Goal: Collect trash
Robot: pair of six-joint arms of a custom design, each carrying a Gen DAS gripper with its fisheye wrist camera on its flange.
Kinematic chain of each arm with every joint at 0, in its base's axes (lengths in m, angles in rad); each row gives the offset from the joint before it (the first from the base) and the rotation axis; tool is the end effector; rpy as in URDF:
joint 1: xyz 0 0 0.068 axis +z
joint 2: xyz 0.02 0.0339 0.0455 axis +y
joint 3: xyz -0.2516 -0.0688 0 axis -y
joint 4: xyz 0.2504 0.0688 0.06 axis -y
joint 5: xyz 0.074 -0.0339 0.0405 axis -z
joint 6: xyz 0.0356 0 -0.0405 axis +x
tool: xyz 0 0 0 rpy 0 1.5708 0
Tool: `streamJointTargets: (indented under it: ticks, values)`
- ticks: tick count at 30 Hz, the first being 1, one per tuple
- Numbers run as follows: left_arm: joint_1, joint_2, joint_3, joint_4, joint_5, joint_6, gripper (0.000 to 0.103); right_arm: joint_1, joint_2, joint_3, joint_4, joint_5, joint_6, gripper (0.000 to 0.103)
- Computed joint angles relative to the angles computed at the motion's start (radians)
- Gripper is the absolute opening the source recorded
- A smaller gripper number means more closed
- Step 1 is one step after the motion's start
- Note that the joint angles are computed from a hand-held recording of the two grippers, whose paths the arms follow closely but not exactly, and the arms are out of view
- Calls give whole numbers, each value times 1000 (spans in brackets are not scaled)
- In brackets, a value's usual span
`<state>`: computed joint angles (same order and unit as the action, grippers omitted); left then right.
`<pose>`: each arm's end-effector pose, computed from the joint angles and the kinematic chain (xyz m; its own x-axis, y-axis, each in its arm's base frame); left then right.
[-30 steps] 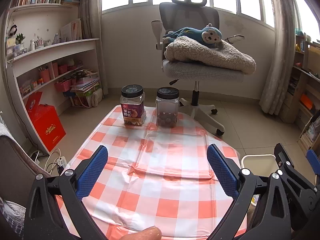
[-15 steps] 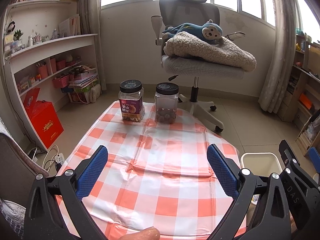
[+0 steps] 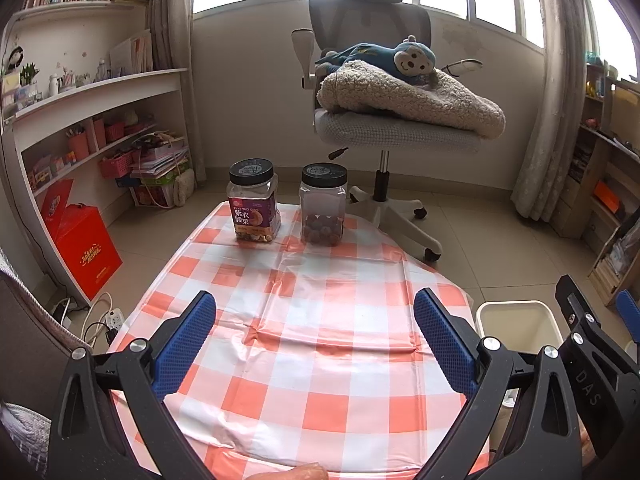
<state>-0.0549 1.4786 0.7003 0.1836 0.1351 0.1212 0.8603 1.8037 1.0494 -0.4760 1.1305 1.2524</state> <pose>0.3071 -0.0217 0.1697 -0.5353 0.1494 -0.8314 0.2322 0.9723 0.0252 0.2406 0.2302 0.1465 -0.3122 0.2578 -0.9144 0.5444 0.8373 0.0502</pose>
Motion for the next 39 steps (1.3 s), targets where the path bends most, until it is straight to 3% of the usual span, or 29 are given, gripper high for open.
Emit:
streamJointTargets:
  ticks: [39]
  values:
    - [-26, 16, 9, 3, -24, -15, 96, -8, 1, -16, 22, -14, 8, 96]
